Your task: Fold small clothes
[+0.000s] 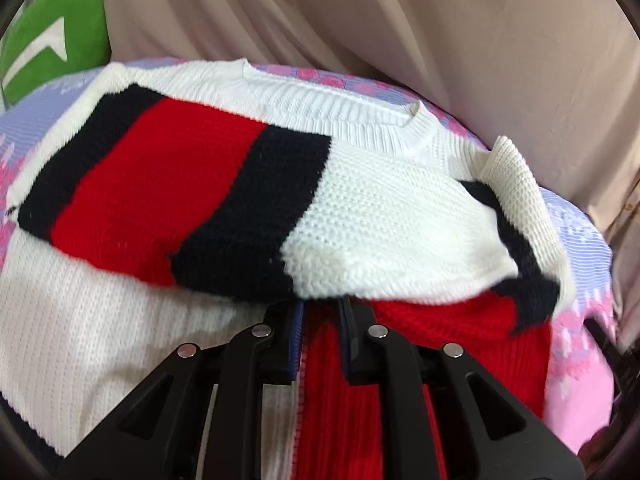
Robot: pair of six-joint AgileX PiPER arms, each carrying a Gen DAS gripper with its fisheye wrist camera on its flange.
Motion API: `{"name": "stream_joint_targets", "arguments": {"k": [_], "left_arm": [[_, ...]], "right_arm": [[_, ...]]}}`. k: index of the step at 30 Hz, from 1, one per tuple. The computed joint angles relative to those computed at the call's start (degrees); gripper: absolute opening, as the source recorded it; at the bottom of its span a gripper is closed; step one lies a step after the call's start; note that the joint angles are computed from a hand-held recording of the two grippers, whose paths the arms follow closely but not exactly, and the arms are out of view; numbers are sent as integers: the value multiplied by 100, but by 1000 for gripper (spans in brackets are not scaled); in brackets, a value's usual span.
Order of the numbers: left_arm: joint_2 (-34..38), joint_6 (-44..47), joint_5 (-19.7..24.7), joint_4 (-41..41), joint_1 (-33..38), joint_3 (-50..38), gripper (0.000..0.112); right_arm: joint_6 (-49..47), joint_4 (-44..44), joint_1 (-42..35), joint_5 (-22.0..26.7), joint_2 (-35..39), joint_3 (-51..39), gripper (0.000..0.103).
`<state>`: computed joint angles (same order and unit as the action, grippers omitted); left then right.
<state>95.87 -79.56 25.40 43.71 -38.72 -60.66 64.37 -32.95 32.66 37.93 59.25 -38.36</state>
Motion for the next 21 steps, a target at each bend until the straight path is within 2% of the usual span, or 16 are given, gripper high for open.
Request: {"name": "stream_joint_targets", "arguments": {"k": [2,4,6,7,9,10,12,13,16,17,18,19,20,21], "left_arm": [[8,-464,124,474,-108,41,13],[-61,-731,133,718,-147,153,13],[-157,-831,19,766,-96,280,13],[-154,-837,-49,762,-45,295,13],[-182,-941,-108,830,-26,348,13],[-198,-945,-133,832,-12,368,13],[-214,-1024,-208,887,15,405,13],[-245,-1120,-283,965,46,459,13],[-403,-1265,-565,1084,205,698,13],[-399,-1280,-601,1081,220,687,13],[-408,-1309,-652,1096,244,694,13],[-424,-1357,-707,1128,273,717,13],[-467,-1421,-808,1188,344,768,13],[-473,-1475,-829,1244,362,773,14]], "right_arm": [[-644,606,-282,-134,-58,339,0],[-950,954,-502,-182,-705,345,0],[-1300,1102,-611,-262,-781,-5,9],[-1395,1070,-617,-259,-595,-298,14],[-1814,1159,-721,-503,31,-955,39],[-1815,1077,-660,-572,476,-1310,56],[-2376,1449,-860,-814,1147,-1771,60],[-2500,1495,-830,-782,1693,-2191,60],[-2309,1103,-686,-637,2731,-2910,64],[-2390,1136,-716,-579,3028,-3126,64],[-2367,1091,-677,-438,3359,-3347,59],[-2381,1103,-708,-471,3463,-3347,11],[-2375,1300,-791,-734,3391,-3167,10],[-2141,1307,-893,-1226,3089,-2773,10]]}}
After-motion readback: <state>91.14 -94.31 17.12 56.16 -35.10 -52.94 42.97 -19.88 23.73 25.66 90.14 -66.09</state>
